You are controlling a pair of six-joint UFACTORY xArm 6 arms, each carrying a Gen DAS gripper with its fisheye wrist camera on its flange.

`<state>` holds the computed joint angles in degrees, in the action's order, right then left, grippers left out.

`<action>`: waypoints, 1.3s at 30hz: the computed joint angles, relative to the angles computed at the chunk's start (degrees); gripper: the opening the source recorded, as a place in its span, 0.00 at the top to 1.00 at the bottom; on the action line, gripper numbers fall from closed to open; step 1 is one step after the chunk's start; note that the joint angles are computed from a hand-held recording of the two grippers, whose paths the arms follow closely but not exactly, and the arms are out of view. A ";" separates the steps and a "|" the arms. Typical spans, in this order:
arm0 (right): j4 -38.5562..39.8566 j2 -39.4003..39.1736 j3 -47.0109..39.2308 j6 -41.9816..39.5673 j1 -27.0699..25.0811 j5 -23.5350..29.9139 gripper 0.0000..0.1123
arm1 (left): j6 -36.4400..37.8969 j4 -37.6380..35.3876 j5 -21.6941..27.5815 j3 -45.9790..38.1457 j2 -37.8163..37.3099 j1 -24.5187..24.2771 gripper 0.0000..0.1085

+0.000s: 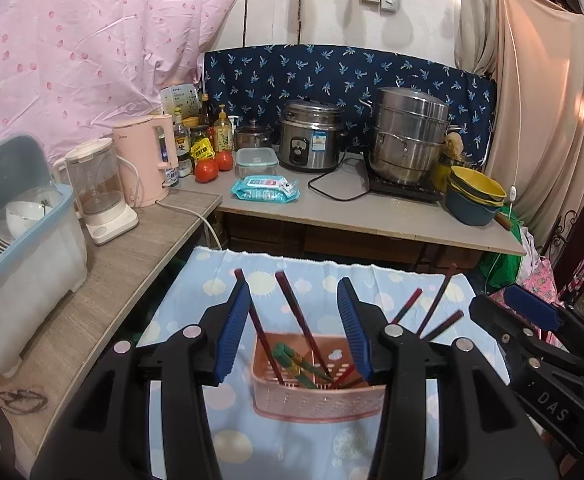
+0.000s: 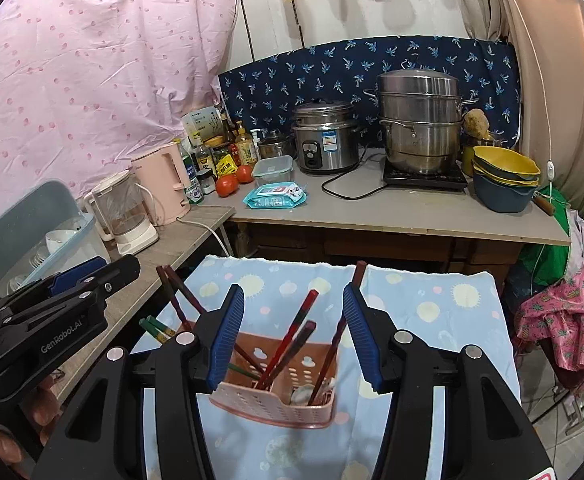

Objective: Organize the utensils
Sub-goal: 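Open both tools to release the chopsticks in the holder, then move both tools back to the red chopstick and gold spoon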

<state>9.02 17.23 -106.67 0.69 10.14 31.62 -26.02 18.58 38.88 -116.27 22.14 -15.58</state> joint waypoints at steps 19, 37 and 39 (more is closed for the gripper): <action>1.59 -16.92 24.08 -0.47 0.79 -4.61 0.55 | -4.24 2.82 -3.81 22.99 -15.52 -1.71 0.55; 2.01 -30.01 43.11 0.49 2.87 -4.00 0.55 | -7.41 3.43 -4.15 40.95 -27.48 -3.42 0.55; 2.12 -31.28 44.94 0.54 3.12 -3.94 0.55 | -7.86 3.56 -4.22 42.69 -28.68 -3.60 0.55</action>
